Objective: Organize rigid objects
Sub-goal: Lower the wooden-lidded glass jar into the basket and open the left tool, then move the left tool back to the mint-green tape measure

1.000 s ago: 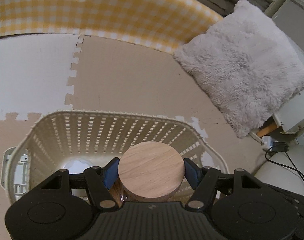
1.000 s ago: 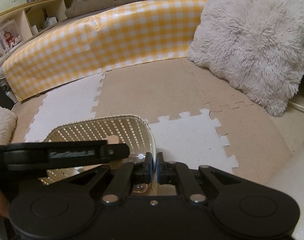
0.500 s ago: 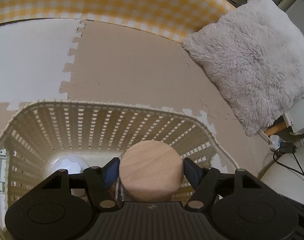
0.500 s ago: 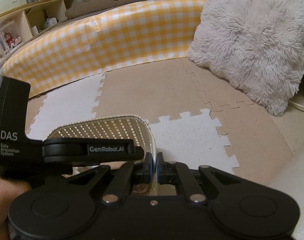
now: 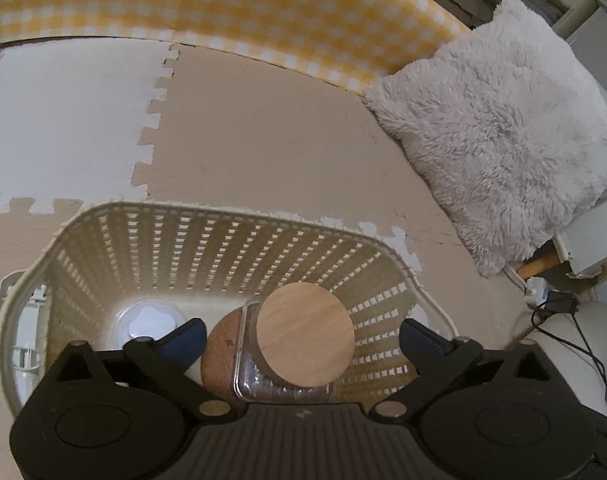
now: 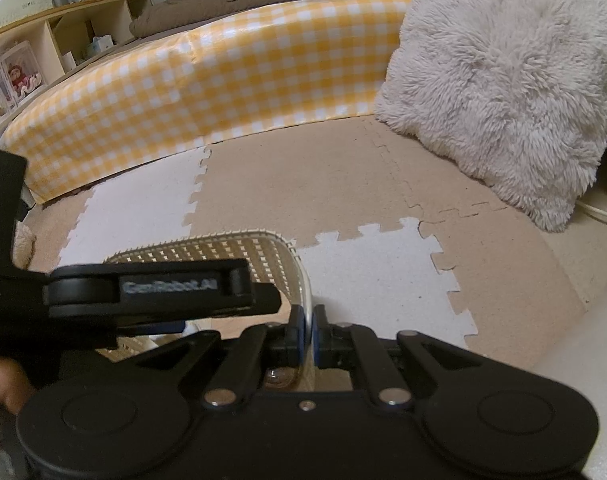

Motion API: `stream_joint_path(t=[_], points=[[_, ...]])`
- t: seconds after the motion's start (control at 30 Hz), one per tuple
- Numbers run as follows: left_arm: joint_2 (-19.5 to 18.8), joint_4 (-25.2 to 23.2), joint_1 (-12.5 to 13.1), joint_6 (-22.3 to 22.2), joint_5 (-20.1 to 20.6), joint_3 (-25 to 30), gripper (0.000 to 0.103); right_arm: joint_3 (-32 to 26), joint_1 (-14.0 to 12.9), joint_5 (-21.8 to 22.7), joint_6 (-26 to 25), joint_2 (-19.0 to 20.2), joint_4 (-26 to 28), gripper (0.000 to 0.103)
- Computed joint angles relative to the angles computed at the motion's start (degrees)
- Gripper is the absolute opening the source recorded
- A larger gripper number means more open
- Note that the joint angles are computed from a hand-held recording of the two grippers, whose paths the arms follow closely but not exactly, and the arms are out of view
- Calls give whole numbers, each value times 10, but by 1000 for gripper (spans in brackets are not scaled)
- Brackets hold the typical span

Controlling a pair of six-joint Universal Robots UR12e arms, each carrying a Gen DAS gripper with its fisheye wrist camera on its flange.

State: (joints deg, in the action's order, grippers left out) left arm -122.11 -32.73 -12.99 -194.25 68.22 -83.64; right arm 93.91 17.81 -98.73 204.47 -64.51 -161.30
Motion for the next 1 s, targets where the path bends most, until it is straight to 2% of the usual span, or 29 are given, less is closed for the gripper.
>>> stream_joint_path(t=[0.33,0.47,0.73,0.87,1.0], points=[[29,19,15,3,-48,-28,103,0,1,-4,-3,1,1,5],[46,32,21,25,-62,-43,103,-1,1,-5,-4,1,3,5],[81,78,30,79,-47,-84,103,-1,2,-7,-3,1,3,5],[103,125,39,106,-27,-117,103,0,2,-9,-2,1,-2,5],[120,158,52,113,-19,-144,103,2,1,-7,0,0,-7,5]])
